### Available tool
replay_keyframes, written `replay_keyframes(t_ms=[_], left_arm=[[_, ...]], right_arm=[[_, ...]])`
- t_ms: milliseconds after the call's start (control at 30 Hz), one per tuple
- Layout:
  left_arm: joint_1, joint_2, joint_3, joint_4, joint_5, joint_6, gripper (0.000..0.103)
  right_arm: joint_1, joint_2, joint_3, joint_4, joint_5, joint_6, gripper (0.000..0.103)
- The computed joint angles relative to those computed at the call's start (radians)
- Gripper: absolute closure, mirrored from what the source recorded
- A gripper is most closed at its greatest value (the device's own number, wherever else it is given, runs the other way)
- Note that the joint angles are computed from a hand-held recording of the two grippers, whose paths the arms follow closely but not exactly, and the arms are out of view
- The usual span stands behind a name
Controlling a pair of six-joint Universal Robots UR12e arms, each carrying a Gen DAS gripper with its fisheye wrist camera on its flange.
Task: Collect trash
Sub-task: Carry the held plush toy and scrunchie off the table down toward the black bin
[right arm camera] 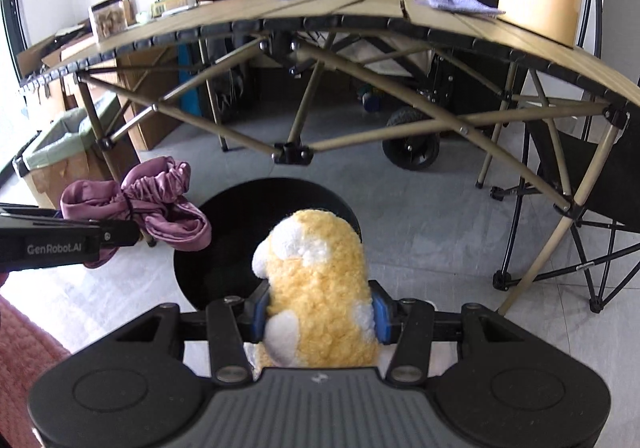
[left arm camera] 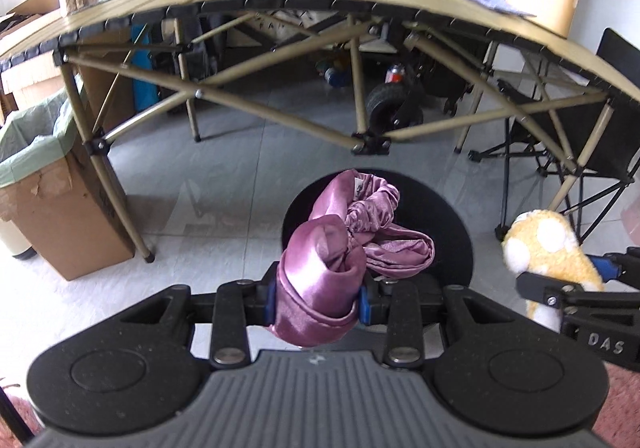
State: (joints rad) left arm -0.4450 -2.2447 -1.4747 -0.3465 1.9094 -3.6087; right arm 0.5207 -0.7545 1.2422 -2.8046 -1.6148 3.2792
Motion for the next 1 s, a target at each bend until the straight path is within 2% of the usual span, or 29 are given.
replay_keyframes(t_ms=[433, 1000], left_arm=[[0.013, 0.004, 0.006, -0.121, 0.032, -0.089, 0.067], [0.046, 0.018, -0.001, -0.179, 0.03, -0.183, 0.067]], right_arm=[[0.002, 0.026, -0.051, 0.093, -0.008, 0.026, 0.056], [0.009, 0.086, -0.169, 0.147, 0.006, 0.03, 0.056]])
